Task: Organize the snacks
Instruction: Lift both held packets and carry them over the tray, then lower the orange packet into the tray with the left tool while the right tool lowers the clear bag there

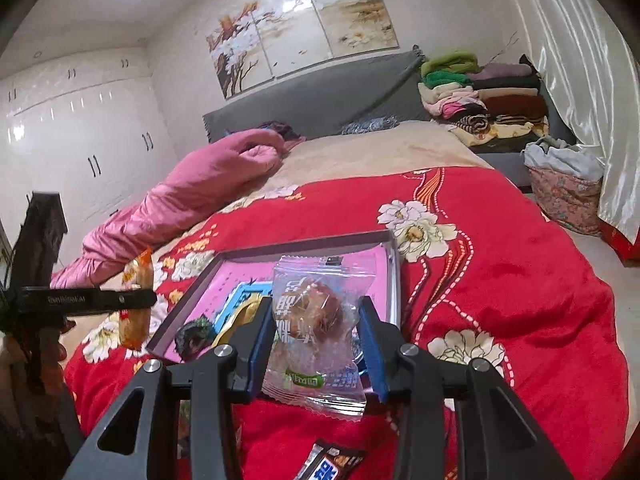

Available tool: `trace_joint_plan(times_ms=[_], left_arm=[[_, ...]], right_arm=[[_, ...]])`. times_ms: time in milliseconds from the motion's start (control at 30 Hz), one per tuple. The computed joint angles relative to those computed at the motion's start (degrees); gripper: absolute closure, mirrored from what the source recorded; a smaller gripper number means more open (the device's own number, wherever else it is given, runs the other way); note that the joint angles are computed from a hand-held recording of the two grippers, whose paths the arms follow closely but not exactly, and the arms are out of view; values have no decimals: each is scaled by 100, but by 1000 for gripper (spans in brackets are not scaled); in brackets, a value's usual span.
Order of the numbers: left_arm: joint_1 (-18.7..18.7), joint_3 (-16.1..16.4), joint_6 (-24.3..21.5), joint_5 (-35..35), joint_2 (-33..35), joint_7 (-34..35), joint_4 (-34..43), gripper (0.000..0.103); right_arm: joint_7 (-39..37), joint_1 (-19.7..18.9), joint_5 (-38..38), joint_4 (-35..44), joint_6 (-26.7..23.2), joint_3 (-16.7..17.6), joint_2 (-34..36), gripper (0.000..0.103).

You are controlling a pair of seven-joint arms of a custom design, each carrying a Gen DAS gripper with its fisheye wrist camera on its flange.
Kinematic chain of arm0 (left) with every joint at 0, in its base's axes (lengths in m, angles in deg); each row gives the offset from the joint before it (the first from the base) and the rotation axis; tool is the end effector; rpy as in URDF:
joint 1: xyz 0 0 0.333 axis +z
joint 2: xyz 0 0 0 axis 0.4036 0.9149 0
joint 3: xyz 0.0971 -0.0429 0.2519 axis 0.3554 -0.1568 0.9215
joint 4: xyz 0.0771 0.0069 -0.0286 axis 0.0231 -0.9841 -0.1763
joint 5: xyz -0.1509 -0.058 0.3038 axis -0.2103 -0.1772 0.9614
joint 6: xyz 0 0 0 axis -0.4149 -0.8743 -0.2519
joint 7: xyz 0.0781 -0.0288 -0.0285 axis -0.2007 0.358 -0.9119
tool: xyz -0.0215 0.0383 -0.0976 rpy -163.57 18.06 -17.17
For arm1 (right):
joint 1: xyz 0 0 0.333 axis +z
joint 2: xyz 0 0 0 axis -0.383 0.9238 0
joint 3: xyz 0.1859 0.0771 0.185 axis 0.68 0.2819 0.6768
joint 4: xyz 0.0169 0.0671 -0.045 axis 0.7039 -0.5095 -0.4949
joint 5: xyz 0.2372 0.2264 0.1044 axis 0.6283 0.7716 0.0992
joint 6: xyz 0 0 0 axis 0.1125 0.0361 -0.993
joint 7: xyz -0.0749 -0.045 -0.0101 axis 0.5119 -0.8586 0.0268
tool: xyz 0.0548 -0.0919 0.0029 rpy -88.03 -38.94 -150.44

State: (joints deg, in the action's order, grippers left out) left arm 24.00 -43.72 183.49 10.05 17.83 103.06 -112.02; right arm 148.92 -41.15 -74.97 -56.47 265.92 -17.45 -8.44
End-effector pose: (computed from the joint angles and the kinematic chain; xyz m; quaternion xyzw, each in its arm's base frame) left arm 0.6923 -0.1359 0.3721 -0.6240 0.6900 -0.3564 0.0870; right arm 0.6475 0.0486 0.3389 -0.6102 0.6117 -0.2433 0.4408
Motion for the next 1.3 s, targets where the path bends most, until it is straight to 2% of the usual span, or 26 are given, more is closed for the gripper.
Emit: trace_joint_plan(times_ms=[133,767,1000,1200,1300], left_arm=[[-120,113,-73,139,167,-141,235,67],[-523,423,-507,855,922,-611,1264,67],[-625,476,-734,1022,1230,-707,1722,67],[-671,510,-737,1123,1316,-742,1806,67],[-674,513,-734,1150,1317,-739,1791,67]], right_arm=[[-13,71,52,150,-11,-74,72,62],[-563,146,367,655,-276,37,408,62],[-949,213,653,992,-603,117,613,62],[-1292,538,1119,1302,-1029,-144,716,62],[-1403,765,1350,1408,-1141,-398,722,62]])
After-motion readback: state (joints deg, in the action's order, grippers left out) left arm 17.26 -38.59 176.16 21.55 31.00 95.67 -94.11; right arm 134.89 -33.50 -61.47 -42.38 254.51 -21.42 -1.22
